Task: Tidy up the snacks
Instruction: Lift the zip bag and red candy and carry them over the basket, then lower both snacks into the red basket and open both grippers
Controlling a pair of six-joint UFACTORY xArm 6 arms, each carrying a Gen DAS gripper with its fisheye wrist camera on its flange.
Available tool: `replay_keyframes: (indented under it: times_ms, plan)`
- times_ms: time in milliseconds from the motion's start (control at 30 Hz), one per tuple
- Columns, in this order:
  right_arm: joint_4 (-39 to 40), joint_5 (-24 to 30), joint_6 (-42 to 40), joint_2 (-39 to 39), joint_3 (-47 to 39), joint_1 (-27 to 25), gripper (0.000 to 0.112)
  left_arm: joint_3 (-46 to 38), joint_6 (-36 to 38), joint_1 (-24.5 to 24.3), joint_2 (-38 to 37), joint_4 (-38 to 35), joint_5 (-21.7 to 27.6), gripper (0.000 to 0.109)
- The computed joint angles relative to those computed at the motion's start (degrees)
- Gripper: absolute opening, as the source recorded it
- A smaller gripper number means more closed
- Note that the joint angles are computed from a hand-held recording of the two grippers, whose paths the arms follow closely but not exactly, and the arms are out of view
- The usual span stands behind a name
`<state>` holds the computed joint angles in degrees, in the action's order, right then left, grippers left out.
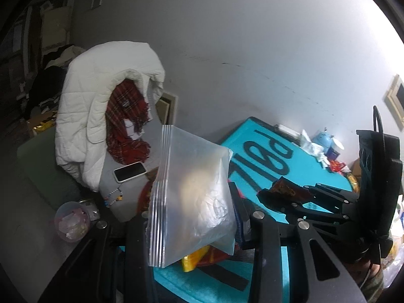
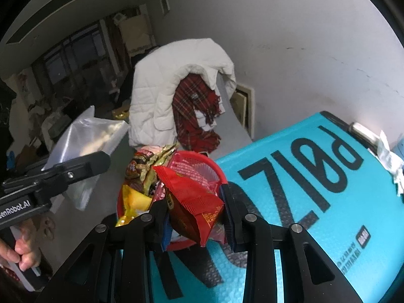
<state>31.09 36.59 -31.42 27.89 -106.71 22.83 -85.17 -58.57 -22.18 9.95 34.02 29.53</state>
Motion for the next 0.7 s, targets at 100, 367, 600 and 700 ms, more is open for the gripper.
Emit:
replay_keyframes:
  times_ms: [100,367,600,700]
  plan:
    - [-2.2,1.1,2.0,2.2,-2.2,0.2,0.032,0.6,-0.3,0.5,0.3,0.2,0.5,0.036]
    - [-2.8,-0.1,2.4,4.3,-4.6,0.7,0.032,2.1,2.3,2.2,1.2,-3.7,-1.4,0.036]
    - [-3.8,-1.4,1.9,6.0,-7.9,1.7,0.032,-1.8,10.8,2.5,4.3,-10.1,-3.8,0.036]
    - [-4.7,-2.3,2.4,5.7,-7.2,1.7,0.032,-5.4,15.3,2.6,7.4,-14.6,-2.2,0.037]
